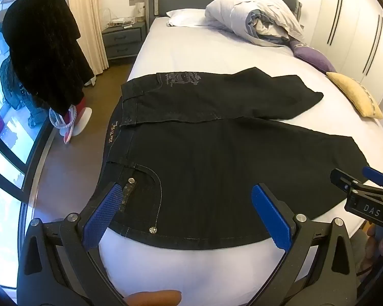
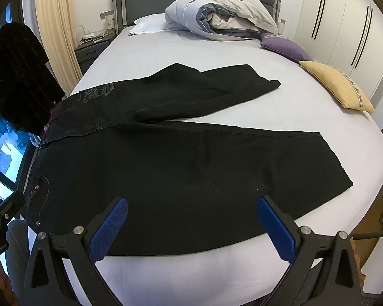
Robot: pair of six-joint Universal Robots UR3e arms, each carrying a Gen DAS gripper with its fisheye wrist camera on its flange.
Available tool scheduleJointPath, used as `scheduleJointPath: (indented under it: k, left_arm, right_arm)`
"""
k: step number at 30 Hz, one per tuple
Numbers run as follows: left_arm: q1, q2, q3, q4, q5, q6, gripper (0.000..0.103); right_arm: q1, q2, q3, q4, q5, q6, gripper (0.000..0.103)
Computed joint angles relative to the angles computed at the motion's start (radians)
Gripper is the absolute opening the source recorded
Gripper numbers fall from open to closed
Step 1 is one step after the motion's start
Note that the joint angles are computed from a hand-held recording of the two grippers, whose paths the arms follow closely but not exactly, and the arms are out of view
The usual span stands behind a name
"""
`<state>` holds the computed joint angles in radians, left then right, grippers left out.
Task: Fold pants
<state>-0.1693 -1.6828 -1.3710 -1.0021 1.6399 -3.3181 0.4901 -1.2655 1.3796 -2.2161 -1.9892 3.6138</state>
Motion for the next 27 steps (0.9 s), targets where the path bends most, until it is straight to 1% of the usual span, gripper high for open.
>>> scheduleJointPath:
  k: [1, 7, 10, 11, 16, 17, 27]
  left_arm:
    - [0.007, 0.004, -0.004, 0.0, -0.018, -0.008, 0.103]
    - [0.025, 0.019, -0.022, 0.008, -0.029, 0.009, 0.103]
    - [0.024, 0.024, -0.049, 0.028, -0.029, 0.008, 0.103]
    - [0.0, 0.007, -0.026, 0.02, -0.007, -0.004, 0.103]
    - [0.013, 0.023, -0.045, 0.021, -0.012, 0.005, 0.103]
    - [-0.002, -0.009, -0.002, 0.009, 0.0, -0.001, 0.103]
    - [-0.006, -0.01, 0.0, 0.004, 0.004, -0.003, 0.103]
  right_arm:
    - [-0.001, -0.001, 0.0, 0.003, 0.001, -0.001, 0.103]
    - [-0.014, -0.02, 0.004, 0.014, 0.012, -0.016, 0.103]
    - [-0.006, -0.007, -0.003, 0.015, 0.005, -0.008, 0.103]
    - [-0.005, -0.007, -0.003, 0.016, 0.006, -0.007, 0.103]
    - [-0.002, 0.005, -0.011, 0.014, 0.007, -0.001, 0.103]
    - [-0.002, 0.005, -0.012, 0.015, 0.006, 0.0, 0.103]
    - [0.009, 0.007, 0.016, -0.006, 0.004, 0.011, 0.103]
